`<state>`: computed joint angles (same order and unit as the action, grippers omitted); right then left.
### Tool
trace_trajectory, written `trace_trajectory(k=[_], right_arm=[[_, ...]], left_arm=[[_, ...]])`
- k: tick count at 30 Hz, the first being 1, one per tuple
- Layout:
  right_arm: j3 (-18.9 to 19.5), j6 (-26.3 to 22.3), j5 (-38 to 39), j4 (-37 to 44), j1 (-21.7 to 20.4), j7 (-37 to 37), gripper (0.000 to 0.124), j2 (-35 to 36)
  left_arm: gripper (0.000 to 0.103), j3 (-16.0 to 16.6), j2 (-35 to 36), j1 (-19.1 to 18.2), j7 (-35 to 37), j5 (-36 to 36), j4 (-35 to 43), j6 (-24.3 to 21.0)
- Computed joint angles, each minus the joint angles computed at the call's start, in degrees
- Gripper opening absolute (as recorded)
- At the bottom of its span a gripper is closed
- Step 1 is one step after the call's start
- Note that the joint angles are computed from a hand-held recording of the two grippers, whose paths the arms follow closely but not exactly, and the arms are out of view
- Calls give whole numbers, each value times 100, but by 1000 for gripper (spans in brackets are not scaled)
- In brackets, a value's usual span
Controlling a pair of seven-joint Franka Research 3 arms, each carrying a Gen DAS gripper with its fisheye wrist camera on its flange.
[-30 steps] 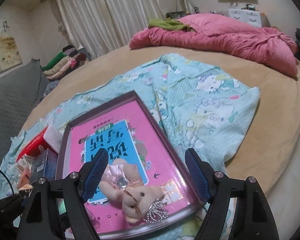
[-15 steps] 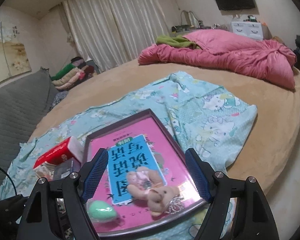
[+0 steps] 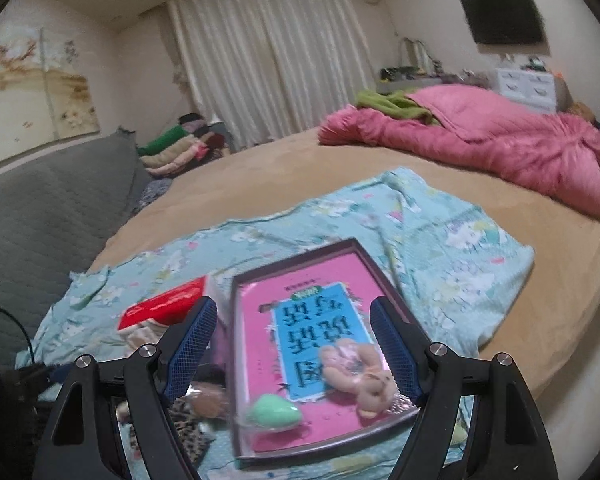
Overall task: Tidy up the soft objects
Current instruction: 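Move both tools back over the remaining pile, then grasp the leopard-print scarf with the right tool while the left tool grasps the beige teddy bear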
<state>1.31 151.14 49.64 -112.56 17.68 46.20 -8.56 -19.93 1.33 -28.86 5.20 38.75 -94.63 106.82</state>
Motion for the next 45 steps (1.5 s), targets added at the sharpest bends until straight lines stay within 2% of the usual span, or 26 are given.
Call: trace_trajectory(k=[3,11,21,27,31,34,38,42,45], right_arm=[[14,-70,78,-23,78,-186,80,-123],[41,-446,151,-157,284,-379,80,-408],[106,-928,-49,-501,472,-476,80,-682],[236,-1093,-501,-814,552,-566,80,-730],[288,-1089,-700,-1027,646,-751,80,-754],[381,-1012,-966,-1185,700,-802,80,-735],[456,-726,-1091,-1420,836,-992,80,-726],[523,-418,-1175,-1629,977,-1197,80,-705],[599,-70,-1346,-1796,1064,-1282,80,-670]], left_arm=[[77,15,-417,74,-162,-87,-375,1],[77,-186,-1073,312,-417,-150,-885,-415],[78,-237,-1649,521,-637,-608,-1601,-38],[77,-211,-1816,590,-695,-861,-1991,390],[77,-141,-1936,652,-789,-1075,-2329,860],[78,-46,-2067,710,-867,-1267,-2641,1374],[77,-6,-2071,826,-886,-1399,-2826,1771],[77,97,-2071,923,-945,-1596,-3105,2545],[77,101,-1923,987,-848,-1662,-3064,2660]])
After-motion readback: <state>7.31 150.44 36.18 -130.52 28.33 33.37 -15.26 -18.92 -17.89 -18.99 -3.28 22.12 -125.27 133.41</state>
